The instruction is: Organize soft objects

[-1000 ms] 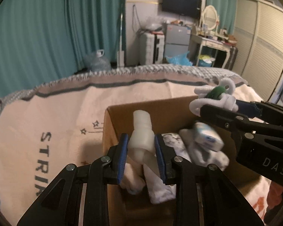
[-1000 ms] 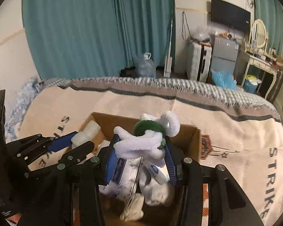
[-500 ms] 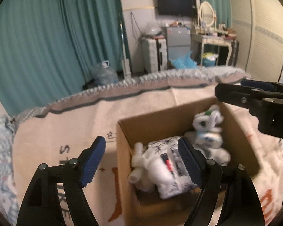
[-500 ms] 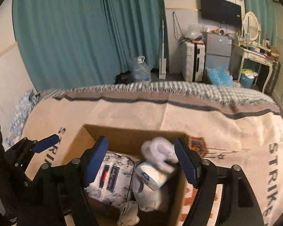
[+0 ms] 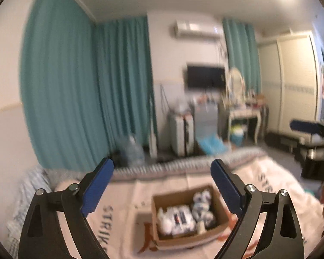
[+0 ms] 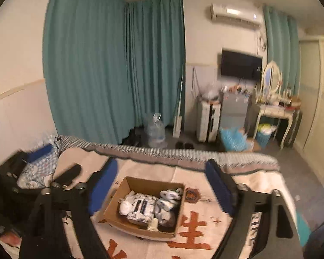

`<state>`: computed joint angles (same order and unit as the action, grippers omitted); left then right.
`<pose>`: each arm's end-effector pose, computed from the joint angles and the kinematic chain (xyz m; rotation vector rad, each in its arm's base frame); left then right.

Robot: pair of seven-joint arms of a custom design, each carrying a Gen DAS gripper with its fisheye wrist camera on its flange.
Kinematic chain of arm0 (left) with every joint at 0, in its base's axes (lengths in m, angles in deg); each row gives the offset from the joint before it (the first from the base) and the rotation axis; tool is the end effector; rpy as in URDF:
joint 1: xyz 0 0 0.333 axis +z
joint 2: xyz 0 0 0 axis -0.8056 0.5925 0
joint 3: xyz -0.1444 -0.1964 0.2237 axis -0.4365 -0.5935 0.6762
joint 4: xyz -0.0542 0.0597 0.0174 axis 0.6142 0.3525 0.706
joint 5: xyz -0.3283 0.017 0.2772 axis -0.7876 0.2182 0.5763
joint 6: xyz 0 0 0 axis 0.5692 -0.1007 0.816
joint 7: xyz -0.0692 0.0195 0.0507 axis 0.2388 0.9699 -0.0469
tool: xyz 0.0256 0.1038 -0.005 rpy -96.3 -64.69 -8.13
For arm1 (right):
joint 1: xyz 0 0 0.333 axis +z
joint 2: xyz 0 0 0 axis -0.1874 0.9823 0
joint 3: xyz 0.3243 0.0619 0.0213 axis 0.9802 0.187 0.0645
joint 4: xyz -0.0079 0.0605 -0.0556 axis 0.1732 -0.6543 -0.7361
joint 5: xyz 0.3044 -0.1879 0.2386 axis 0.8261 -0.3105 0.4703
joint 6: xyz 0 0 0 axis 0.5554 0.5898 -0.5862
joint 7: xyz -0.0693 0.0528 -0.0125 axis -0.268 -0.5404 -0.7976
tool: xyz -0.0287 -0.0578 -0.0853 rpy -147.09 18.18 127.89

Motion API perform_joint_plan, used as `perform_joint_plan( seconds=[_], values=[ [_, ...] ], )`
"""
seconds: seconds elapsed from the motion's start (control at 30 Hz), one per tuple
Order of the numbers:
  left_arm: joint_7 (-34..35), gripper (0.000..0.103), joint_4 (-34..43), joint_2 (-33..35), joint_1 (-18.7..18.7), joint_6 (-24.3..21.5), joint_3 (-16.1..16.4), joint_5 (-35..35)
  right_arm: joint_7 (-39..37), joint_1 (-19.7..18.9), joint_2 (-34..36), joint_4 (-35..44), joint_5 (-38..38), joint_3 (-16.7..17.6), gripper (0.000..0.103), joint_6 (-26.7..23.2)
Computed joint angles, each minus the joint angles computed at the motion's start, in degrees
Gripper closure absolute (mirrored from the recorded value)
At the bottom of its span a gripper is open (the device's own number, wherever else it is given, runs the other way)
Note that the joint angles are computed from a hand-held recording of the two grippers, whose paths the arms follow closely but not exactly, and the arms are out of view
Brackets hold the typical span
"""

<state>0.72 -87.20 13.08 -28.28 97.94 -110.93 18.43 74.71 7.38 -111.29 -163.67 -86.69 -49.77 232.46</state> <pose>0.4474 -0.1483 0.6297 -1.3164 1.4123 -1.0738 0.4781 0.1375 0.7153 -1.6632 1.2232 -0.8572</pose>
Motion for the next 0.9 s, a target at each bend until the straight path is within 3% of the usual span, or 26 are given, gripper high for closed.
perform_joint_plan(
  seconds=[0.1, 0.23, 0.33, 0.47, 0.57, 0.7, 0.9],
  values=[
    [-0.06, 0.010, -4.54, -6.82, -3.28, 3.25, 2.87, -1.81, 0.81, -0.56, -6.00, -4.44, -1.20, 1.12, 0.002, 1.81],
    [0.06, 0.010, -8.75, -14.84, -4.58, 2.71, 3.87, -4.70, 4.47, -2.53, -12.63, -9.98, -3.28, 3.24, 0.000, 5.12],
    [1.22, 0.010, -11.87, -17.77, -7.97, 4.05, 5.99, -4.88, 6.92, -3.40, -16.50, -13.73, -5.08, 4.09, 0.000, 8.15],
    [1.12, 0.010, -13.83, -18.13, -8.54, 4.48, 5.48, -6.21, 8.56, -3.17, -20.04, -18.39, -7.19, 3.54, 0.000, 11.94],
    [-1.05, 0.010, -14.61, -18.42, -5.73, 3.21, 2.29, -8.21, 10.62, -2.95, -19.90, -21.11, -7.50, 2.84, 0.000, 15.01],
    [-2.64, 0.010, -15.17, -15.02, -2.19, 6.40, -1.92, -8.68, 12.27, -3.03, -16.74, -23.28, -8.51, 2.22, 0.000, 18.45],
    [-2.86, 0.010, -13.46, -7.62, 6.92, 12.07, -12.60, -12.47, 15.62, -11.02, -6.65, -24.01, -8.94, 8.05, 0.000, 28.09]
  ],
)
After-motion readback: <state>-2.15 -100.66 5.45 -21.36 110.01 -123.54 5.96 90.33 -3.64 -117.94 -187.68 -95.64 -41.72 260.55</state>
